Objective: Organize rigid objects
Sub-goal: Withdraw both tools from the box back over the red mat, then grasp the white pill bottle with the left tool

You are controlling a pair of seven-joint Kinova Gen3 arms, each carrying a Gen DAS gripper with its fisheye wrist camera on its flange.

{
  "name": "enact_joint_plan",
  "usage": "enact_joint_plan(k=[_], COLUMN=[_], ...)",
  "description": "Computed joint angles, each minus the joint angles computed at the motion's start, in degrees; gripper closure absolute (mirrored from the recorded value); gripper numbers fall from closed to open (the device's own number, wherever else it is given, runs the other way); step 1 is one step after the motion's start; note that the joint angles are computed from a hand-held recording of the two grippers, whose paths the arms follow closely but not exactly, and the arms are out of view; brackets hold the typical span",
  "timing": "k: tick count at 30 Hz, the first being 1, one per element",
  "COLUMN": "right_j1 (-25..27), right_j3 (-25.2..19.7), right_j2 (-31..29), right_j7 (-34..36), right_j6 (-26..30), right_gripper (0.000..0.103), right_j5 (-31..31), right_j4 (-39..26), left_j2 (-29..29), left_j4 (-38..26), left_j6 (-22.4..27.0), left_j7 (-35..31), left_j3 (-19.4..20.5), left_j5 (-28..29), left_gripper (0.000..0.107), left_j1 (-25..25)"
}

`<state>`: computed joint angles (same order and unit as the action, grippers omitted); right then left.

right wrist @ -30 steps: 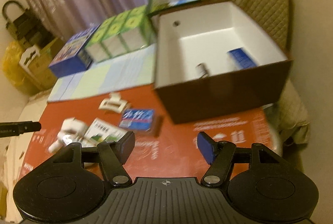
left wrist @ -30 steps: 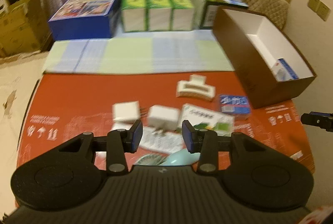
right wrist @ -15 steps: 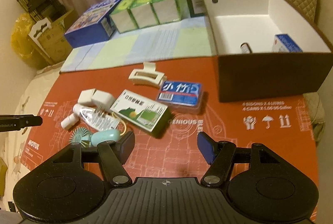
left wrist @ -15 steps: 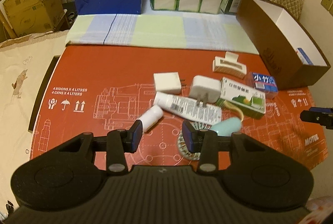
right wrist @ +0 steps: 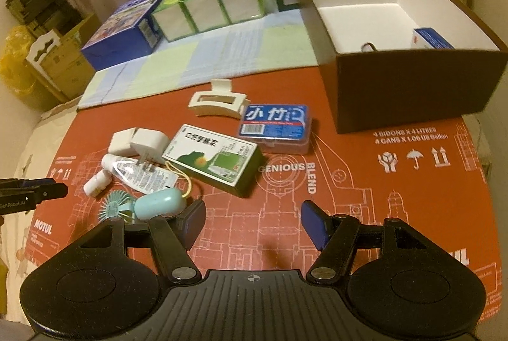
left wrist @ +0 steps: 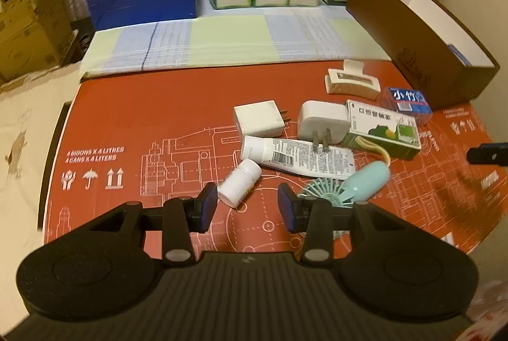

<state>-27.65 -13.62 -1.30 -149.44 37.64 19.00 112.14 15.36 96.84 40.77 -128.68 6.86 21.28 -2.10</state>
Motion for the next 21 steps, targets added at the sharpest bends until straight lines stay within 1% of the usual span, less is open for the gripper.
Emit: enact_joint_plan(k=[3, 5, 11, 16, 21], right_j1=[-0.3, -0.5, -1.0, -1.2, -0.9], right_j3=[-0.3, -0.5, -0.6, -0.4, 0.0], right_j2=[0.2, 0.3, 0.3, 0.3, 0.6], right_j7=[-3.9, -6.6, -11.8, -13.4, -12.4], right_j6=[0.7, 1.5, 3.4, 4.2, 3.5], right_gripper=[0.040, 0.040, 0.039, 0.040, 0.040], right_j5=[1.8, 3.0, 4.9, 5.2, 4.7], right_j4=[0.5, 0.7, 1.6, 2.0, 2.1], left_j2=[1.5, 2.5, 5.6, 7.8, 9.1], left_j4=[0.3, 0.2, -0.7, -1.9, -2.2], left_j6=[-1.4, -2.2, -3.7, -4.3, -5.4], left_j7=[-4.2, -6.0, -12.4, -12.7, -11.0], left_j3=[1.0, 1.3, 3.3, 2.8, 2.6], left_j5=[0.9, 0.3, 0.7, -1.9, -4.2], left_gripper=[0.070, 0.070, 0.071, 0.071, 0.071], left_j1=[-1.0, -0.9, -1.7, 0.2, 1.3])
